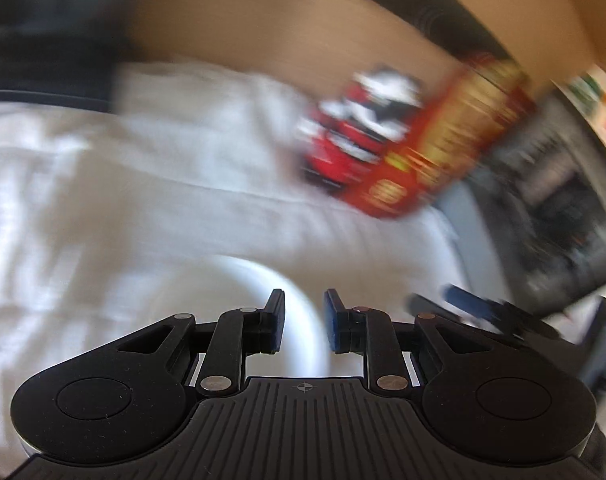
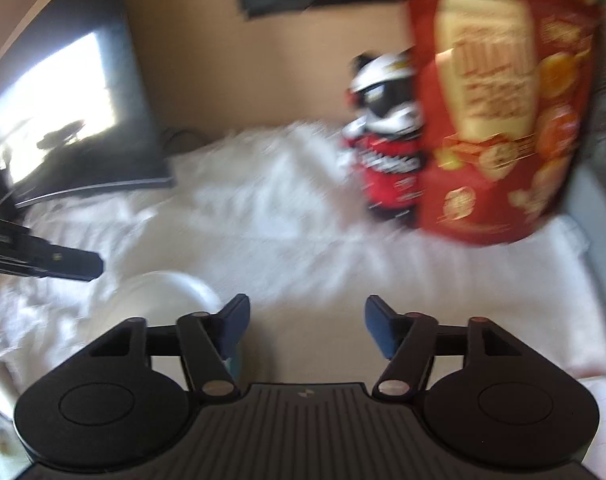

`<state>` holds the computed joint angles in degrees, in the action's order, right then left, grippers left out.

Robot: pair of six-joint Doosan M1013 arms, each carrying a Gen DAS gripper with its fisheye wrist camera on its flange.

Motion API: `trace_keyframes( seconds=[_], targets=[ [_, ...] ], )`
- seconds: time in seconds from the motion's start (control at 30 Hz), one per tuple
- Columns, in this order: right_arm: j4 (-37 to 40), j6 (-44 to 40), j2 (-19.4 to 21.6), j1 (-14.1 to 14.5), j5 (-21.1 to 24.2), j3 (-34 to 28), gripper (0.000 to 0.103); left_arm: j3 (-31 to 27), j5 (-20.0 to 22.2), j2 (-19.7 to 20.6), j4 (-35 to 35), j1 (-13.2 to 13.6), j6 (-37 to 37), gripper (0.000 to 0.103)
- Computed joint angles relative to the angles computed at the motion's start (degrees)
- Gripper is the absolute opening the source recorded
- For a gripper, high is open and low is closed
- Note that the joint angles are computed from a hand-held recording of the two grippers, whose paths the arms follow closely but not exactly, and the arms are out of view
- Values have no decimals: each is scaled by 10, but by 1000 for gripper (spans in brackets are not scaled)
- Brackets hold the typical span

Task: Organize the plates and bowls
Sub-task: 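Open both tools and move them to the white red-sided tray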

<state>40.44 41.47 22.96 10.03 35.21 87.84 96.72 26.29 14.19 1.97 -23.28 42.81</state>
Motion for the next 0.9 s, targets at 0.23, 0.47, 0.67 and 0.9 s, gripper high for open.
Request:
trace_keyframes(
  seconds=[0.23,0.47,0.67,0.9],
  targets=[
    [-44,-26,-13,-50,-74,49,66,-94,29,104,-207,-33,215,23],
    [-223,159,-8,-114,-50,60,66,-213,111,220,-329,-61,320,23],
    [-228,214,14,-157,-30,45,62,-280,143,268,-244,-81,237,23],
    [-191,209,47,-163,19,16,40,-346,214,308,-186,-88,207,23]
  ],
)
